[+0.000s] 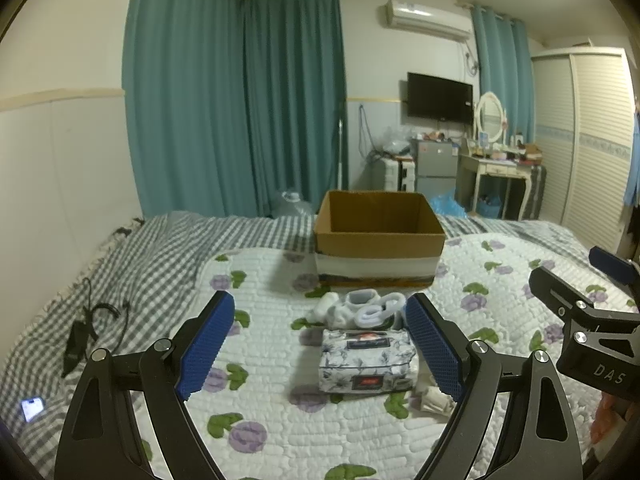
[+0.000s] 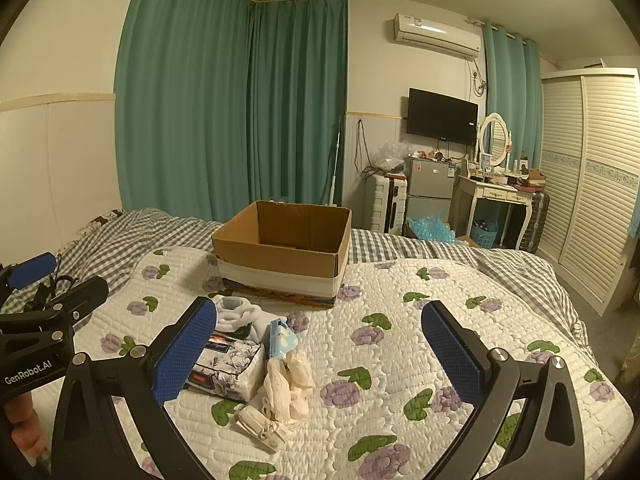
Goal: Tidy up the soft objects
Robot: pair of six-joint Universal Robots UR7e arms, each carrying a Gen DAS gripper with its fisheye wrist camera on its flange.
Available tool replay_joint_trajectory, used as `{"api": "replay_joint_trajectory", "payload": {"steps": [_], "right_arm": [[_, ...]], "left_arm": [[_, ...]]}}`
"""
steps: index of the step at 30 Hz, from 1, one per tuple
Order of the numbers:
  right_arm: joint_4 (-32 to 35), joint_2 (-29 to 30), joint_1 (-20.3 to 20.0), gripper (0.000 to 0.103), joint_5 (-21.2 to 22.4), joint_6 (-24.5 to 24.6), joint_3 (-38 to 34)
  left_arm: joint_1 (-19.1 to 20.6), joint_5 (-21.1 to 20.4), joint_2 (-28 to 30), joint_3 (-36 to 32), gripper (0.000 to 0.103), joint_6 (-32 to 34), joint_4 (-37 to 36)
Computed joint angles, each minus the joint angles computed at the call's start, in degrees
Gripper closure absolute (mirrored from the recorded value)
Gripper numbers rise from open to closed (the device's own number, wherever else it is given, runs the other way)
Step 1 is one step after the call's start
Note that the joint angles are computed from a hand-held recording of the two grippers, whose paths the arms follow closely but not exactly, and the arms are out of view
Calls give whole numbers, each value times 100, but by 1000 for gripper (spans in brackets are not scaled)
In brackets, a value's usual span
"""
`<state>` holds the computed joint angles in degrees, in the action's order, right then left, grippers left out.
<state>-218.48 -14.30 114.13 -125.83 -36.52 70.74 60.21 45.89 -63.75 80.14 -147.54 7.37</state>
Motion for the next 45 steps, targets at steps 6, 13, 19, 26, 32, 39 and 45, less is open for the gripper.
{"api": "replay_joint_trajectory", "payload": {"steps": [6,13,19,26,32,39,45], "right_arm": [[48,4,5,0,-13,3,-38],[-13,34,-29,0,16,-16,-9],[17,31,-18,0,0,-9,-27],[59,6,5,0,-26,-8,-36],[5,64,-57,0,27,-105,-22],[962,3,-82,0,-265,372,38],[2451,312,-257,0,-651,1014,-427]], "left_arm": [[1,-4,4,-15,14,-7,20],[0,-4,1,-9,14,-6,10],[2,-2,3,-18,14,6,22],[4,4,-3,-11,14,7,21],[15,41,-24,23,14,-24,46],[275,-97,138,-99,14,-208,416],[609,-91,578,-477,14,-749,1105]]}}
